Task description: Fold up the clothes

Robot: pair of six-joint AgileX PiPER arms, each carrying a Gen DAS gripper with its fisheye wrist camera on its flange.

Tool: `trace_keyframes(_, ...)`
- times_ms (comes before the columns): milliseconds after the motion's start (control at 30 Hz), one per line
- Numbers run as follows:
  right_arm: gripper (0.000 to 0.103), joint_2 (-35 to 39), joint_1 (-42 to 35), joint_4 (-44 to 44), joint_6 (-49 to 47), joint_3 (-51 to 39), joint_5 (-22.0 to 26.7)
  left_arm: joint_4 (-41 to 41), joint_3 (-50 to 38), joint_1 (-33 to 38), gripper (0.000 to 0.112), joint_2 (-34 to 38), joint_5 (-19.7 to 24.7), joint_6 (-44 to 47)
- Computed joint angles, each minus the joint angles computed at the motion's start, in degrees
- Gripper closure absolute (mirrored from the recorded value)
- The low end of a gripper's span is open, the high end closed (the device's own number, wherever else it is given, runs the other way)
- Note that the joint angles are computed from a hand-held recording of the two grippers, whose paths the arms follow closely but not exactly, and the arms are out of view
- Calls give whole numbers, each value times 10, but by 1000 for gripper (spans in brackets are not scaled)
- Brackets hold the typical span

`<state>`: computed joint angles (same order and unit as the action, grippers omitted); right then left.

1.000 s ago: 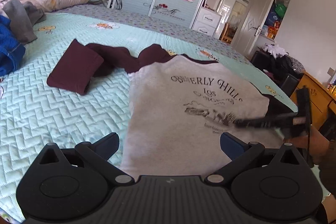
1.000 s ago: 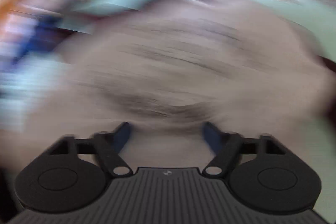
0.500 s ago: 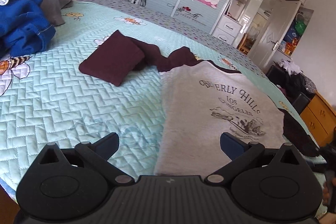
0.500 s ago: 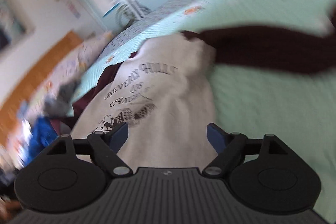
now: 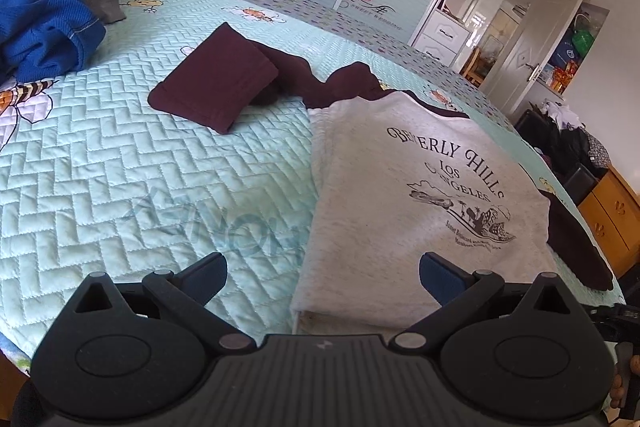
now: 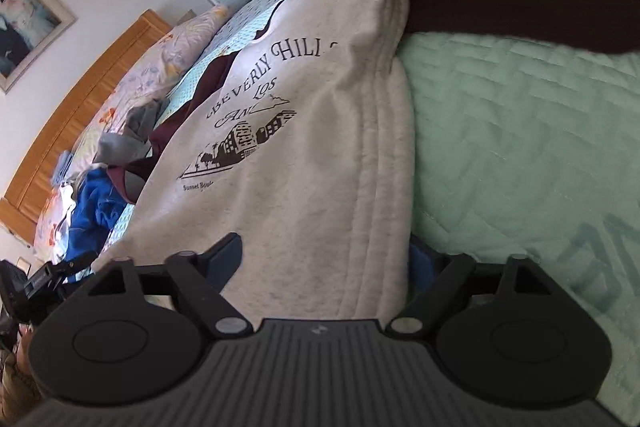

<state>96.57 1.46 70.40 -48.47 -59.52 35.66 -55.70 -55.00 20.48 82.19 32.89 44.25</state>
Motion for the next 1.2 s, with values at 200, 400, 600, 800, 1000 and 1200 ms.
trace_keyframes(200, 90, -18, 14, -68, 40, -17, -7, 17, -5, 3, 10, -3, 9, -12)
trace_keyframes(400, 90, -46, -19, -291, 179, -91, 12, 9, -11, 15, 10, 3, 16, 0)
trace_keyframes(600, 89, -3, -17, -317, 195, -71, -39, 14, -13, 7, 10, 15, 22, 14)
trace_keyframes(800, 88, 10, -52, -101, 21, -10, -61, -34, -35, 56, 10, 63, 78, 15)
trace_keyframes(1000, 88, 12, -71, 19, -70, 19, -50, -120, -80, 97, 10, 133, 218, 0)
trace_keyframes(1200, 87, 9, -80, 114, -145, 49, -47, -147, -134, 92, 10, 220, 326, -33)
